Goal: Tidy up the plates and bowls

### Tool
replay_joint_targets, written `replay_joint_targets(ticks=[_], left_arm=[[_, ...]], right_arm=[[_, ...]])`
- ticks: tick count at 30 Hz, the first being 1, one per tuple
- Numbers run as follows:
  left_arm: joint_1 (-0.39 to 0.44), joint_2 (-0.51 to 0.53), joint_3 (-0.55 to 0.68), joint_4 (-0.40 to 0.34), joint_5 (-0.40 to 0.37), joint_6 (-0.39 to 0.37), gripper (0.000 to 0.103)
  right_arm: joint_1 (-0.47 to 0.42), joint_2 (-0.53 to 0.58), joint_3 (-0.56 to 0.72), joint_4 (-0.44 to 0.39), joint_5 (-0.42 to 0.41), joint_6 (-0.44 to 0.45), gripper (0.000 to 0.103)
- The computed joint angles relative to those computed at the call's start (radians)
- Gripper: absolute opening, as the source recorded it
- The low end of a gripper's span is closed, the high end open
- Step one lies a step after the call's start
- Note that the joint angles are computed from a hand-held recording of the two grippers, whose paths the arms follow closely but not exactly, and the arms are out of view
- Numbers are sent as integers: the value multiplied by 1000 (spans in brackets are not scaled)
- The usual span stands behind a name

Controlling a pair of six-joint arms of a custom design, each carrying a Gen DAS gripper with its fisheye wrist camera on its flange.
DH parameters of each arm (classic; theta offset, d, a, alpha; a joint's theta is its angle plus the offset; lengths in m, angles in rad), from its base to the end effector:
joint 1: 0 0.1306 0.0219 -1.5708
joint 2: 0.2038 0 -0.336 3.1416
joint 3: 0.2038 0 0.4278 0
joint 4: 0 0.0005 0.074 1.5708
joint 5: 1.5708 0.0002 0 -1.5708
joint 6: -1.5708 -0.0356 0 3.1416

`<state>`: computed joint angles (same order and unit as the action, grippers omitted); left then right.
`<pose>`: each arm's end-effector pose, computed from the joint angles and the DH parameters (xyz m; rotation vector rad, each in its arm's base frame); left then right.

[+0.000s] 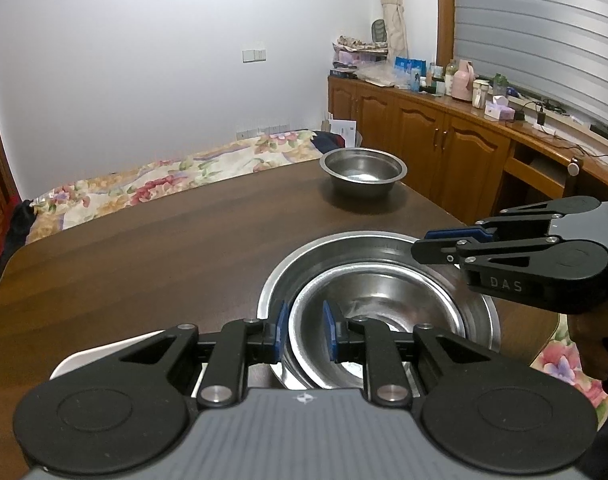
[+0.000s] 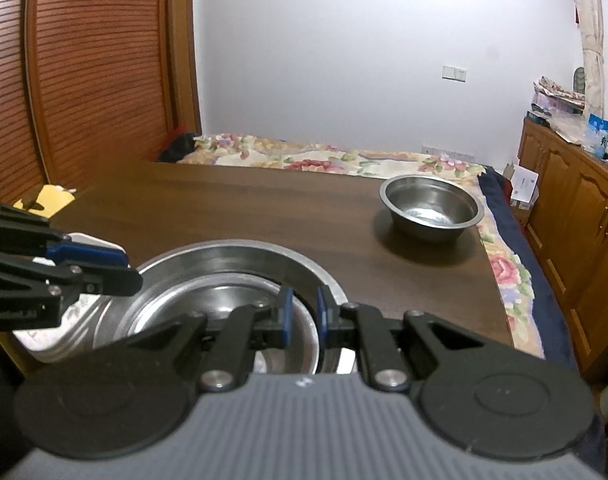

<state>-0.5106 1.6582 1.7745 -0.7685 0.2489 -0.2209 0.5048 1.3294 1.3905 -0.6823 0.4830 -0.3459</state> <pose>0.5446 -0.3157 0.4361 0.9265 2.0333 -0.4353 0.4651 0.2375 0.4309 0.0982 2.1101 -0.0257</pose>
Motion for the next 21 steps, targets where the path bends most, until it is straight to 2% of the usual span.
replay_joint_targets(ticks=[8, 16, 21], left_arm=[[-2, 33, 55, -7, 6, -18, 23], [-13, 105, 167, -46, 0, -35, 28], [-22, 159, 246, -73, 12, -20, 31]], right_arm=[[-23, -25, -19, 40, -6, -1, 15], [-72, -53, -23, 61, -19, 69, 15], [-104, -59, -15, 71, -36, 98, 15]])
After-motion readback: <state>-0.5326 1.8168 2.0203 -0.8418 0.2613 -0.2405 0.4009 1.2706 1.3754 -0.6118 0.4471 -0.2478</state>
